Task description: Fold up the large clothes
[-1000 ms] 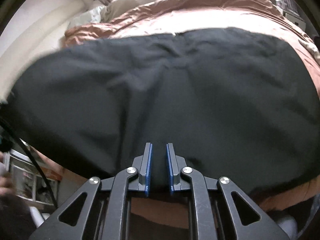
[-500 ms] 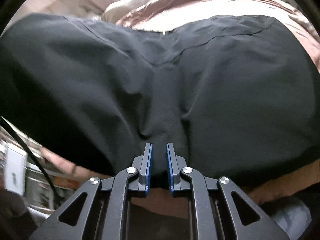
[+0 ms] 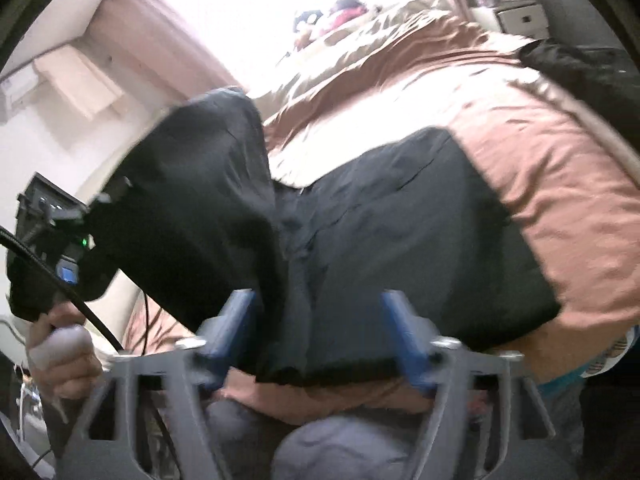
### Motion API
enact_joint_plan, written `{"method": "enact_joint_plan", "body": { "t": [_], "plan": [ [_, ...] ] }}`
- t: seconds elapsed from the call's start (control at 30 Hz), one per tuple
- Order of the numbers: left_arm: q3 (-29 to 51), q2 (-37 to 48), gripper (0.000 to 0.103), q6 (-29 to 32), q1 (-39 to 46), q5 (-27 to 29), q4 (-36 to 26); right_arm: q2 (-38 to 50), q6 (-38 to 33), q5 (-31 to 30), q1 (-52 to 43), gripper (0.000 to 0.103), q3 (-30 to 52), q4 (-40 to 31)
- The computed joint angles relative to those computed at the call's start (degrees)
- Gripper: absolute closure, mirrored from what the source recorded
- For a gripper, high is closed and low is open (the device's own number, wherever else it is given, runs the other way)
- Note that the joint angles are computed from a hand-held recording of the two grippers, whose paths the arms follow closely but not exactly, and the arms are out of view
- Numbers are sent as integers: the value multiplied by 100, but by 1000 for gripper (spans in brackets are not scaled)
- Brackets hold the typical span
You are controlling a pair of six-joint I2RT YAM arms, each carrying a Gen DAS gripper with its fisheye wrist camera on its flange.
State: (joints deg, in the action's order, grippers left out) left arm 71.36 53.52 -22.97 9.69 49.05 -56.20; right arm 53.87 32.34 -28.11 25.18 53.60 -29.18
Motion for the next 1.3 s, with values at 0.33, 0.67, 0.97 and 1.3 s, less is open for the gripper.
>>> {"method": "enact_joint_plan", "body": {
  "t": [0.33,0.67,0.97,1.3],
  "plan": [
    [-238,1765,90,-689,-2483,-1607,1295,-97,-322,-1262,-2039,32,-1063,-79],
    [-166,2568,50,-644,-3045,-1443,1542,0,-1152,-1926,-3397,32,-899,-1004],
    [0,1595,23,-151,-2220,-1780,592,84,-288,-1990,-2504,31,-953,-84],
    [-755,831,23,1291,-138,-1974,-702,978,519,-1158,-1248,35,-984,1547]
  ]
}}
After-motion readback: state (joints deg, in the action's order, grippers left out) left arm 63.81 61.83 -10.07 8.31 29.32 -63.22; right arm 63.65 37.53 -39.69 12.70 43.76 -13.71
